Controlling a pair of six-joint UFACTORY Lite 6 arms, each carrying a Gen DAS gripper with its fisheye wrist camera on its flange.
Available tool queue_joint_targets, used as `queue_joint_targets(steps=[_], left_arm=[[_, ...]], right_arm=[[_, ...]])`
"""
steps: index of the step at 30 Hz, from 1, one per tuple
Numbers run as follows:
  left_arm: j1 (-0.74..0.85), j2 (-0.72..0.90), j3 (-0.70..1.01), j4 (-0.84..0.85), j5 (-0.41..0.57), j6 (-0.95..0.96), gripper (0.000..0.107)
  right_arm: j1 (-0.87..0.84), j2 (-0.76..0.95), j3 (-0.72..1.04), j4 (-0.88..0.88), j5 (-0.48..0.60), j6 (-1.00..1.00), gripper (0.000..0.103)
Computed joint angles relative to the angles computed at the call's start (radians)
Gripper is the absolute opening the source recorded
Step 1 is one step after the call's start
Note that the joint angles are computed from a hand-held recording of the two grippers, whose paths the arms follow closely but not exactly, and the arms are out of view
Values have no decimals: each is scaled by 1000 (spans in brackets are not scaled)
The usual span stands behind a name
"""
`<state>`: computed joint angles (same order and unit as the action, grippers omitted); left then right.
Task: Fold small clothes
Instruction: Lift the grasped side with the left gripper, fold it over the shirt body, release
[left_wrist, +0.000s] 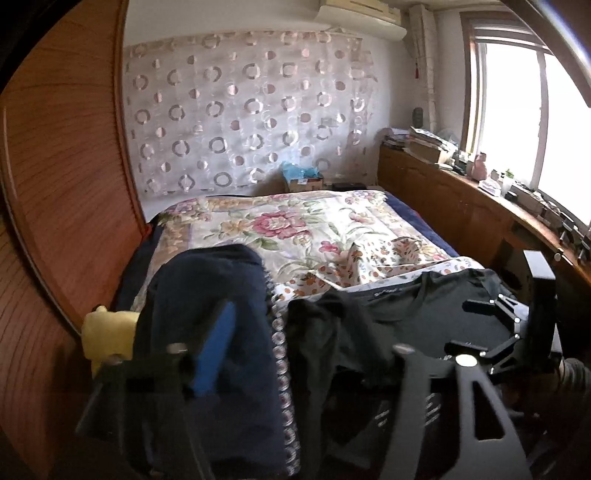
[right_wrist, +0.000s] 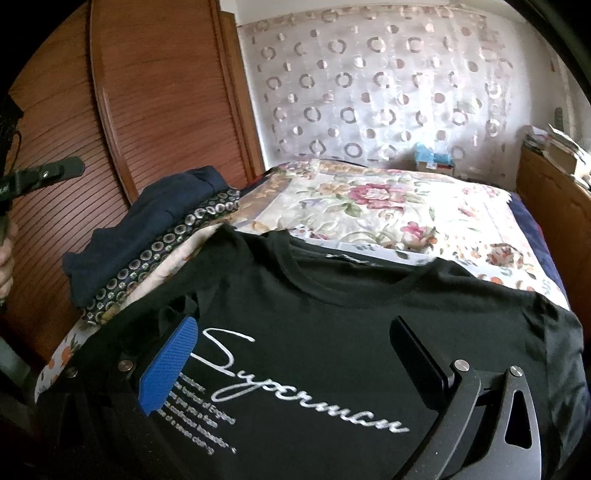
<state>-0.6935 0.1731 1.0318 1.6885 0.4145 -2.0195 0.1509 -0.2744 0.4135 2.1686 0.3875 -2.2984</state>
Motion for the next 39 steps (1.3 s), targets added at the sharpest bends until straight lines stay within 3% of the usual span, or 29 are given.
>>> queue_joint_targets(steps=[3,7,16,21,25,32,35,39], left_arm=[[12,-28,-64,75,-5,-96,79],[1,-33,-114,123,35,-195,80],[18,-58,-190,219,33,-316,80],[22,-75,-215,235,39,-330,80],[24,-85,-231,230,40,-330,80],[1,-69,-227,232,51,-336,80],[-9,-35,-194,254,42,-356,80],[-20,43,-116,259,25,-347,80]], right_arm=[[56,98,79,27,-3,-31,101],[115,267,215,-34,-1,18,88],[160,687,663,-488,33,439,49],[220,817,841,-694,-13,623,42],[217,819,862,-750,-13,636,5],[135,604,627,-432,55,375,4],[81,515,538,-385,89,348,4],[77,474,473,-257,-17,225,7]])
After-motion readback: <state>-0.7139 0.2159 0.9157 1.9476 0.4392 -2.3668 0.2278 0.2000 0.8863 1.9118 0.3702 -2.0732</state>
